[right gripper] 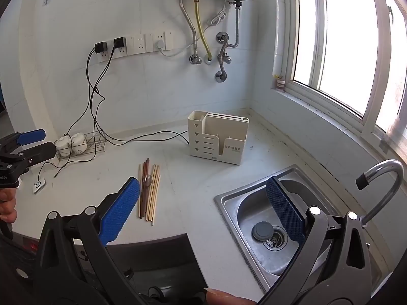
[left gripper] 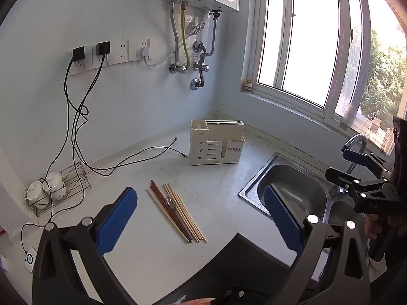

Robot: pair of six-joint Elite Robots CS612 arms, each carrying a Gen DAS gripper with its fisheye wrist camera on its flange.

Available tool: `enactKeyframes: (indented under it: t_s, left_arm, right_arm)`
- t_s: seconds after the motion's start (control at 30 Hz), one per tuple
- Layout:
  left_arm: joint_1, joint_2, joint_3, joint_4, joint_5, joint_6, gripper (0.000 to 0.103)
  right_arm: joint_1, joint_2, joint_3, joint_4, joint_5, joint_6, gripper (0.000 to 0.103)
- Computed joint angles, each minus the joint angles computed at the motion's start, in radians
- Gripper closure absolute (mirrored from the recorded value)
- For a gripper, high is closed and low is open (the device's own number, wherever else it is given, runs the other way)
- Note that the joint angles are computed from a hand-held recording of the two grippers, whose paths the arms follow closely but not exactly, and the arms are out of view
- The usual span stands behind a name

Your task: Organize utensils

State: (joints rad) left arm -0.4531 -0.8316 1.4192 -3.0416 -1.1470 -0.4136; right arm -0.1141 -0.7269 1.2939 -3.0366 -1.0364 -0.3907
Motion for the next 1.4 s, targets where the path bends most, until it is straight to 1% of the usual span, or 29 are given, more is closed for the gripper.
enactKeyframes:
  t_s: [0.07, 0.23, 0.33, 0.37, 0.53, 0.87, 1.07, 1.23, 1.33, 1.37, 1.4]
  left_arm:
    - [0.001, 0.001, -0.003, 0.005, -0.007, -0.009, 0.005]
    - [-0.003, 0.003, -0.008, 0.004, 0.008, 0.003, 0.005]
    - [-0.005, 0.010, -0.015, 0.008, 0.014, -0.010, 0.005]
    - [-0.005, 0.002, -0.011, 0.013, 0.011, -0.008, 0.005]
    - [-0.002, 0.003, -0.016, 0.017, 0.003, -0.016, 0.005]
    - [-0.002, 0.006, -0.016, 0.010, 0.013, 0.019, 0.005]
    - [0.002, 0.010, -0.021, 0.006, 0.003, 0.014, 0.005]
    - [-0.004, 0.021, -0.025, -0.034, 0.030, 0.048, 0.005]
    - [-0.005, 0.021, -0.029, -0.023, 0.027, 0.045, 0.005]
    - [-0.003, 0.019, -0.033, 0.009, 0.015, 0.031, 0.005]
    - [-0.002, 0.018, -0.035, 0.022, 0.010, 0.024, 0.005]
  right_arm:
    - [0.000, 0.000, 0.001, 0.000, 0.002, 0.003, 0.008]
    - [0.000, 0.000, 0.003, 0.000, 0.008, 0.000, 0.008]
    - [0.000, 0.001, 0.001, 0.000, 0.009, 0.000, 0.008]
    - [-0.001, 0.001, 0.001, 0.000, 0.009, 0.001, 0.008]
    - [0.000, 0.000, 0.003, 0.001, 0.007, -0.001, 0.008]
    - [0.000, -0.002, 0.001, 0.005, 0.011, 0.005, 0.008]
    - [-0.001, 0.001, -0.003, 0.005, 0.008, 0.008, 0.008]
    - [-0.001, 0.003, -0.008, 0.012, 0.009, 0.011, 0.008]
    - [-0.001, 0.005, -0.011, 0.012, 0.012, 0.011, 0.008]
    - [-0.001, 0.006, -0.011, 0.012, 0.012, 0.012, 0.008]
    - [-0.001, 0.007, -0.014, 0.014, 0.013, 0.012, 0.008]
